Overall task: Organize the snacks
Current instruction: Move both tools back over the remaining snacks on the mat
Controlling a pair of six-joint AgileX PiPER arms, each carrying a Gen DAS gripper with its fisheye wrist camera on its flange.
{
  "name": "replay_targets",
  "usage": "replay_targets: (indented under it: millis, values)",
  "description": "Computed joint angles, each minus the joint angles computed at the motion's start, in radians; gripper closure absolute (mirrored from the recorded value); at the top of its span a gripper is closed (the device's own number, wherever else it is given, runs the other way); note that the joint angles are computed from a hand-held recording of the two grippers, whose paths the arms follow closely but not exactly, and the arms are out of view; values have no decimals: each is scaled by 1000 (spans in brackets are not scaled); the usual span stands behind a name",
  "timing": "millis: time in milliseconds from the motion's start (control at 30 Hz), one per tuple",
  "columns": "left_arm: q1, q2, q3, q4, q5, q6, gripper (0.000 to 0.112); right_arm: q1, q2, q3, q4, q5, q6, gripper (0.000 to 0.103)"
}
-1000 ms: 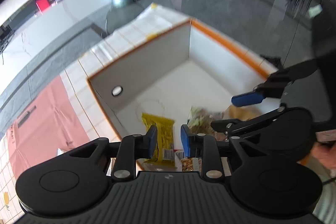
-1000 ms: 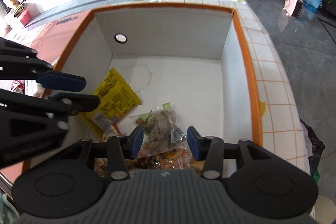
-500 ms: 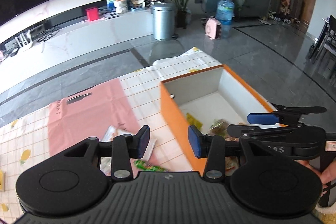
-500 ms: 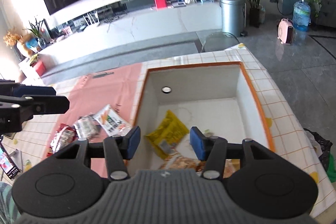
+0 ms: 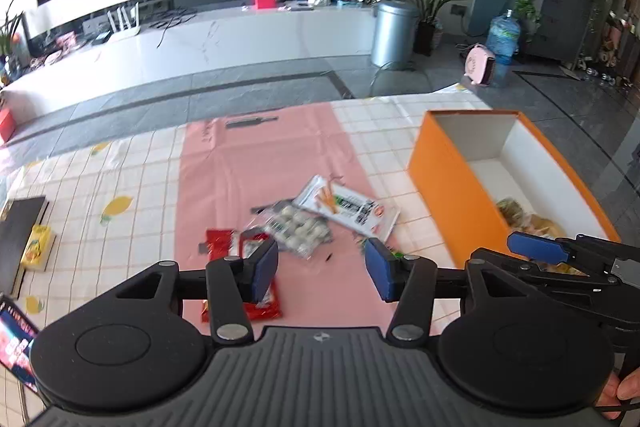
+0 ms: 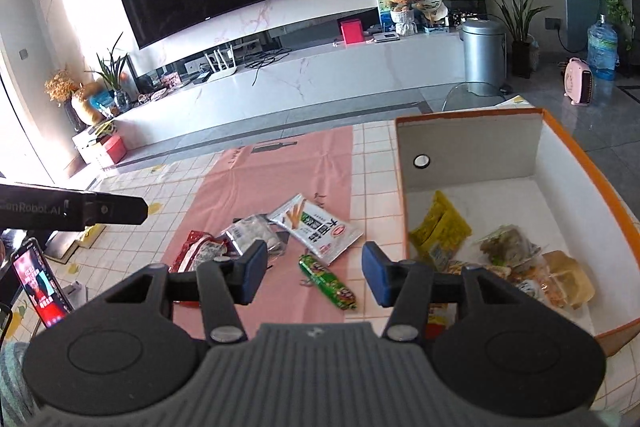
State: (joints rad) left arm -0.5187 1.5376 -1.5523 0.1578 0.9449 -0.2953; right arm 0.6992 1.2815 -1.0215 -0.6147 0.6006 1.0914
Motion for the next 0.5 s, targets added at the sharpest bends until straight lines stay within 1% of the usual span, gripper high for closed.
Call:
replay_targets:
  millis: [100,167,200,267,300,333,400,500]
  values:
    - [50,-19,45,4,5,11,47,25,76,-47,0,5,-8,52]
    - [83,-17,55,-13,7,22,40,24,120,-84,23,9,-40,52]
    - [97,-14,60,-23,5,27,38,14,148,-107,49,6,-71,51]
    - [117,-3,68,-42,-1,39,33,2,195,-146,86,5,-117,44]
    - [126,1,81,-53,-13,50,32,-2,216,-160,89,6,-129,37]
    - [132,9,85,-59,-19,54,29,-3,236,-174,87,11,-139,33]
    - [146,28,89,-80,-28,67,28,-7,280,-211,110,34,-197,33]
    - [166,75,64,-116,-15,102,28,-35,346,-268,158,65,-296,31]
